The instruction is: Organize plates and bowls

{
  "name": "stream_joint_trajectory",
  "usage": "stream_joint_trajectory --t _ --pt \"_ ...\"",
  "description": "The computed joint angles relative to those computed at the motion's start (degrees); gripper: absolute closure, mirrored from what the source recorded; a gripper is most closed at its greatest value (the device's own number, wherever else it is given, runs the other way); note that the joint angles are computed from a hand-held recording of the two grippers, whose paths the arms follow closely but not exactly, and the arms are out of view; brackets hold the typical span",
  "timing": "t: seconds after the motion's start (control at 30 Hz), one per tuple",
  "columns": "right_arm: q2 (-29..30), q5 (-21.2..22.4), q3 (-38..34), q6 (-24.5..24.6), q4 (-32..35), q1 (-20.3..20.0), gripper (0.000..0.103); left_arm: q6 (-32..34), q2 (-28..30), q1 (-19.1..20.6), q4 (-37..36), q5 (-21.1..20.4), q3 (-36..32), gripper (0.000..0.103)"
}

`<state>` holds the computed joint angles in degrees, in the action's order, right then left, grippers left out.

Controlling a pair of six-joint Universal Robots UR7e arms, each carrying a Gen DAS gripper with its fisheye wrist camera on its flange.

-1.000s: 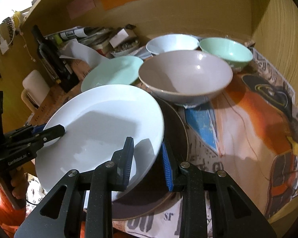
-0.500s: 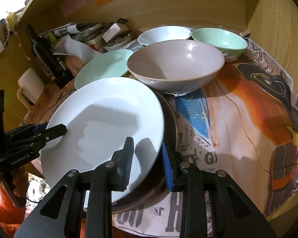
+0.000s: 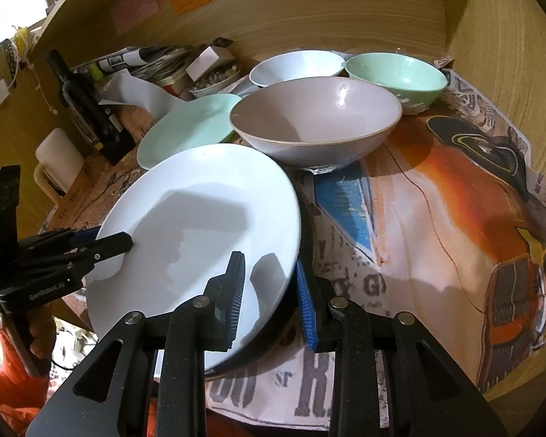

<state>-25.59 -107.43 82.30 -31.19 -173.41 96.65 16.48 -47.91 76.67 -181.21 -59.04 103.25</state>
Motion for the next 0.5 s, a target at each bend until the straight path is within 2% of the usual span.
stream_joint_trajectory --t 0.27,0.37,0.5 --pt "-0.26 -0.02 0.66 -1.08 -1.21 -0.06 0.077 0.94 0.78 -0.25 0.93 0.45 -0.69 0.054" --pt "0.65 -3.19 1.41 -4.75 -7.69 0.68 0.076 1.66 1.18 -0.25 0.75 0.49 -0.79 0.052" --pt "0.24 -3.67 1.97 -6.43 -9.84 1.05 0.076 2.45 1.14 -0.30 -0.66 0.31 -0.61 0.052"
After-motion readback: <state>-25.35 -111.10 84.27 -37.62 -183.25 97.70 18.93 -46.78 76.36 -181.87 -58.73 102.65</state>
